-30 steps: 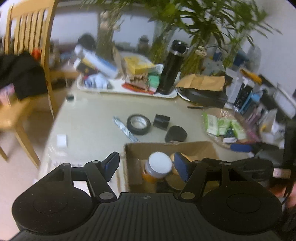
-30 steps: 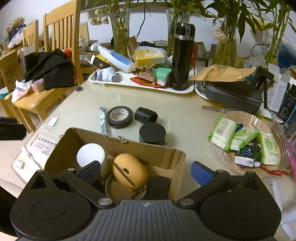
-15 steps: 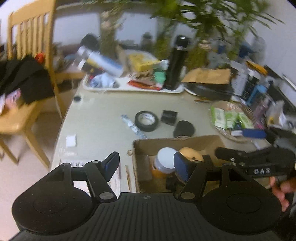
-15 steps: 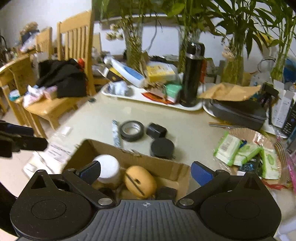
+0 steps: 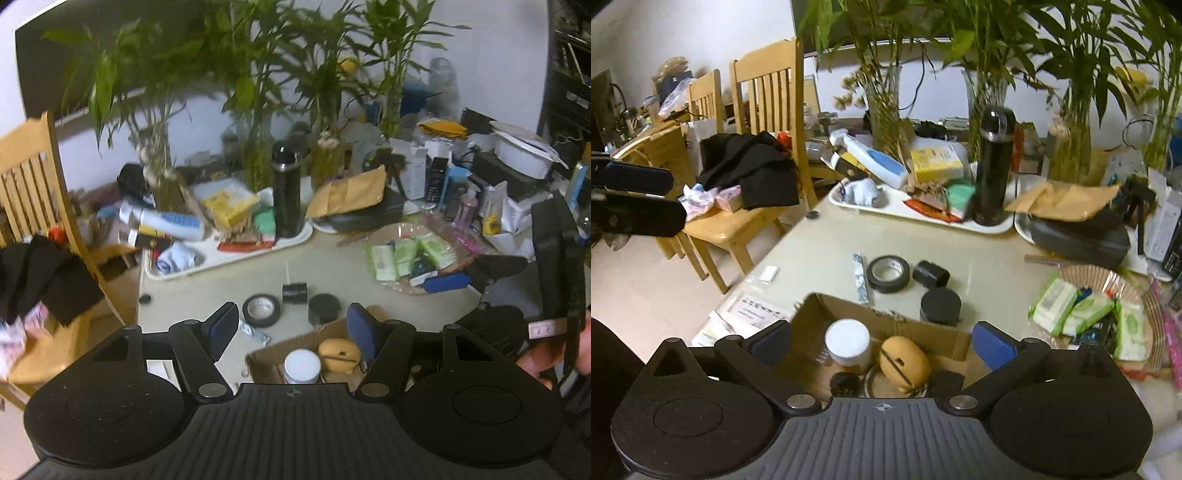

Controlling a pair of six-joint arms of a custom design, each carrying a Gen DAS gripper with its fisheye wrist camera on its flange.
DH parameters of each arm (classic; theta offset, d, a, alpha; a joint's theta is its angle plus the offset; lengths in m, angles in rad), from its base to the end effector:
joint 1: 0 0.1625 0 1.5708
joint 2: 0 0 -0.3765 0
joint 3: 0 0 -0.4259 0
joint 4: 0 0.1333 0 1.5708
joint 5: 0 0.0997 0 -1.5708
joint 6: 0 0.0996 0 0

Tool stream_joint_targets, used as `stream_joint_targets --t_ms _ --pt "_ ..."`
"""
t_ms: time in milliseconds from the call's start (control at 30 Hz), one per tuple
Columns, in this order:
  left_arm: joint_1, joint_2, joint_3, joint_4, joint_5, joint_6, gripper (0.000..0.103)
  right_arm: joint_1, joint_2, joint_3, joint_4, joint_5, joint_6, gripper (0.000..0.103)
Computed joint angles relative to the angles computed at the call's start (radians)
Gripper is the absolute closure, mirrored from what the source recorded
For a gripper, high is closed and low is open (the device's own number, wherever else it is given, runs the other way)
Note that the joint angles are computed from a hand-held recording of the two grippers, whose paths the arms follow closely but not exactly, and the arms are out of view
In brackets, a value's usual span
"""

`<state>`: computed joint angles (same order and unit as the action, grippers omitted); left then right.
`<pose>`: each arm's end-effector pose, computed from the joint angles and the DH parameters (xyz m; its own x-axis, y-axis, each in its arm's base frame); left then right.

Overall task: Organize rigid objects
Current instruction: 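Reach the right tool to the black round cylinder and close on it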

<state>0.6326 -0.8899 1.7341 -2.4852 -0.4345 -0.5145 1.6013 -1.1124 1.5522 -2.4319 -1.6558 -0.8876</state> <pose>-0.3697 -0.5483 0.1019 -0.6572 -0.0274 -0.7532 0.5526 0.6620 -0.5063 0.1456 -0.6794 0.2690 -0.6078 -0.7047 0.3661 -0.7908 0.5792 -0.1981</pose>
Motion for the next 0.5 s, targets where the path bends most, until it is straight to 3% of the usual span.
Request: stream_joint_targets --t_ms 100,233,500 --pt "-0.011 -0.001 -0.006 -0.041 0.003 0.043 0.039 0.026 0.013 -0.071 0.067 -0.009 0.023 0.000" --pt "-0.011 -0.004 0.004 -0.129 0.005 0.096 0.039 0.060 0.036 -0.136 0.069 -0.042 0.006 0.000" --pt "0.056 -0.026 0.071 -0.198 -0.035 0.055 0.039 0.053 0.088 -0.170 0.024 -0.033 -0.006 0.000"
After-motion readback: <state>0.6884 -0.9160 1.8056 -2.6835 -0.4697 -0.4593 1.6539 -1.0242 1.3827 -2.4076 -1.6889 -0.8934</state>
